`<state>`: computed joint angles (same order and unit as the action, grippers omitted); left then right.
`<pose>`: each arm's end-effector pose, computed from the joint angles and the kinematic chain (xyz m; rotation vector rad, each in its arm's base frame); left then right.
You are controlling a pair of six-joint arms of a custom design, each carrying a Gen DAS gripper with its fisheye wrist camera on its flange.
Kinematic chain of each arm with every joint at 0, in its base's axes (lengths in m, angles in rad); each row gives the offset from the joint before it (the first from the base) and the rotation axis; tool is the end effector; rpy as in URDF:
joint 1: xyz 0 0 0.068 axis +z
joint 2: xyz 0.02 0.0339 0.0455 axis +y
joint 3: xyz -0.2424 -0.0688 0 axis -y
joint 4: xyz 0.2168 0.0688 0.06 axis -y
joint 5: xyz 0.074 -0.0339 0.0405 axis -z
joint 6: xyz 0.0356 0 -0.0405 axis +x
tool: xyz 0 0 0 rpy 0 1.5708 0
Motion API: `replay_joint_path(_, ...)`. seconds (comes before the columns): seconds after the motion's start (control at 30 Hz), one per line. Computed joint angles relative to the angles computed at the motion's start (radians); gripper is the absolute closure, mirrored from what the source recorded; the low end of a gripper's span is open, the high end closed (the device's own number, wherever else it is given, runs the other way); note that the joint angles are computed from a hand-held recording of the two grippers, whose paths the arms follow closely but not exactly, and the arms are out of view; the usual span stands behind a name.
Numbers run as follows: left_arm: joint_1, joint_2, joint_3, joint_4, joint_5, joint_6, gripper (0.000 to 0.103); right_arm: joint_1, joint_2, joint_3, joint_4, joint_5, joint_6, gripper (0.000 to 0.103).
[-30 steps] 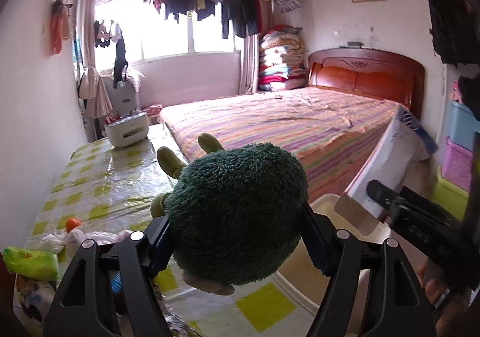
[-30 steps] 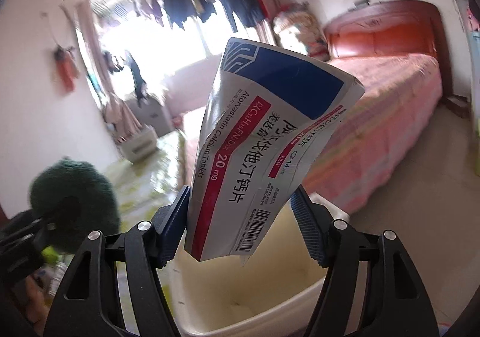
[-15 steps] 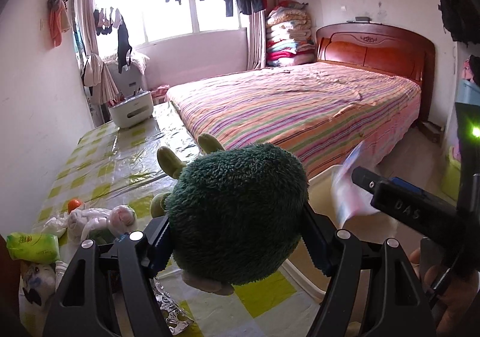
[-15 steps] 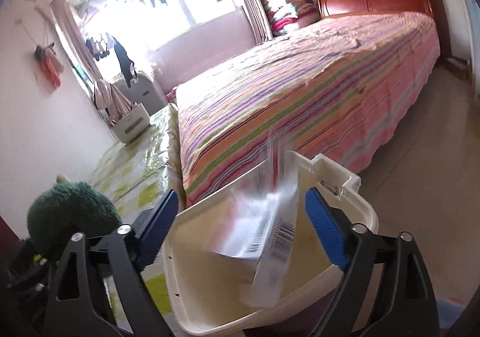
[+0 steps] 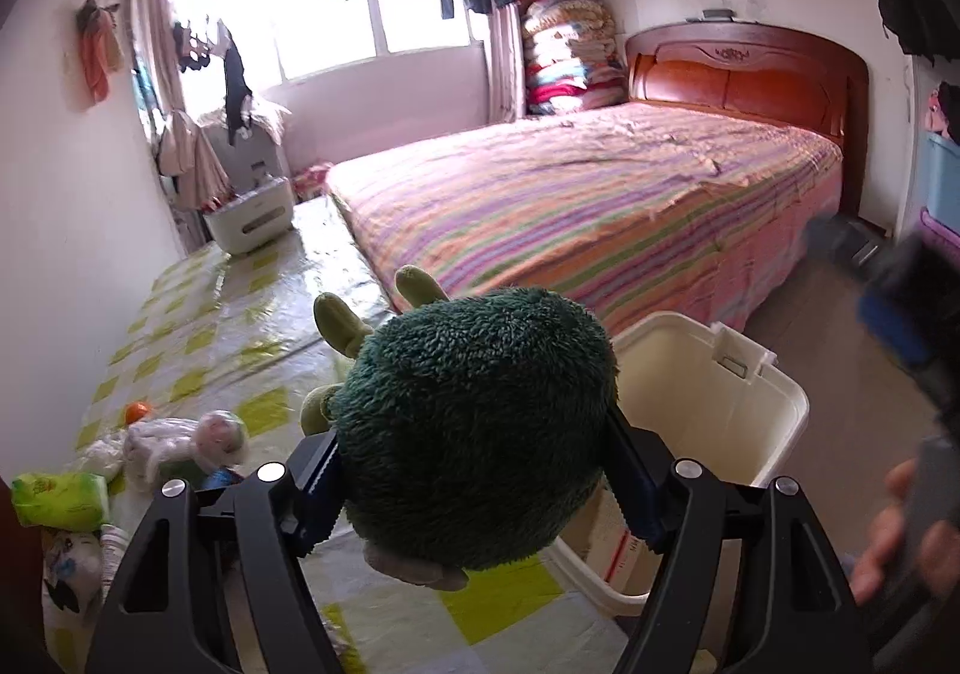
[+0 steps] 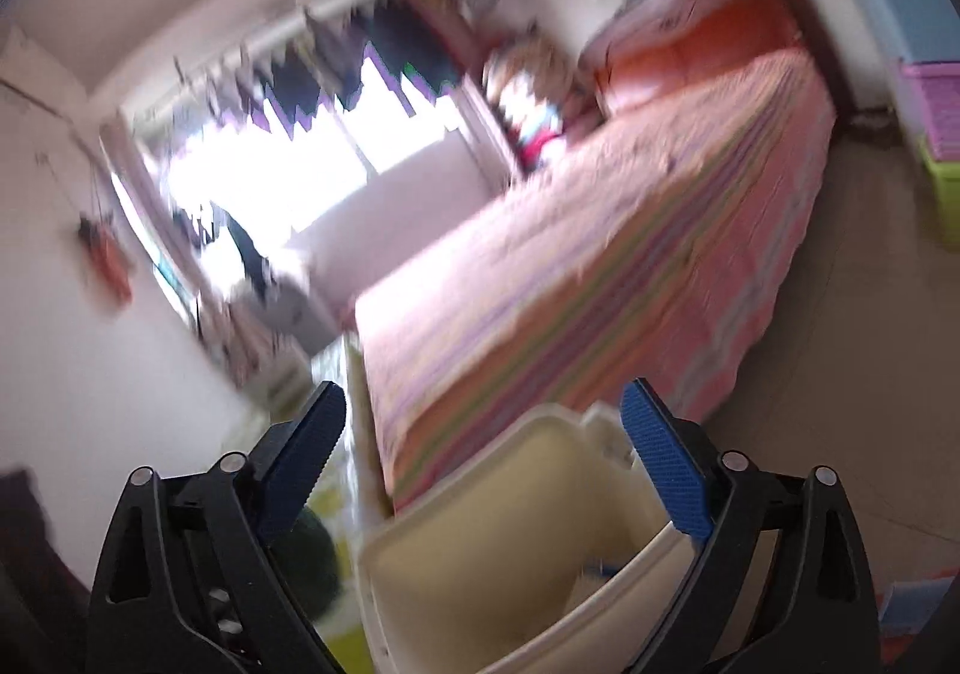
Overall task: Collect trash
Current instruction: 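Open the right tool over the cream bin while the left tool drops the plush toy in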
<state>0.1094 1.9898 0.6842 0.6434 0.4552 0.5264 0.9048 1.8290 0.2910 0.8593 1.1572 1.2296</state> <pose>0.3167 0.0190 0.0763 0.6816 2.0490 -0.1445 0.1601 0.1510 0.0777 0.8207 1.6352 0.1810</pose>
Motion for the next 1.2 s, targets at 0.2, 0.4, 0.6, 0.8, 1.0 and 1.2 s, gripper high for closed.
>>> replay_joint_path(0.2, -0.082, 0.064, 0.04, -0.037, -0.051, 0.021, 0.031, 0.075, 0.019, -0.063, 0.149, 0.139, -0.017, 0.011)
replay_joint_path(0.4, -0.137, 0.104, 0.069, -0.066, -0.084, 0.032, 0.031, 0.101, 0.063, -0.135, 0.338, 0.209, -0.038, 0.009)
replay_joint_path(0.6, -0.179, 0.131, 0.119, -0.138, -0.121, 0.067, 0.028, 0.067, 0.122, -0.157, 0.462, 0.148, -0.056, 0.009)
replay_joint_path(0.8, -0.217, 0.127, 0.1, -0.143, -0.156, 0.104, 0.022, 0.082, 0.092, -0.148, 0.418, 0.159, -0.054, 0.009)
replay_joint_path(1.0, -0.231, 0.108, 0.051, -0.098, -0.18, 0.138, 0.022, 0.071, 0.093, -0.152, 0.423, 0.134, -0.053, 0.009)
replay_joint_path(1.2, -0.19, 0.053, 0.009, -0.069, -0.113, 0.121, 0.016, 0.05, 0.093, -0.152, 0.43, 0.095, -0.062, 0.009)
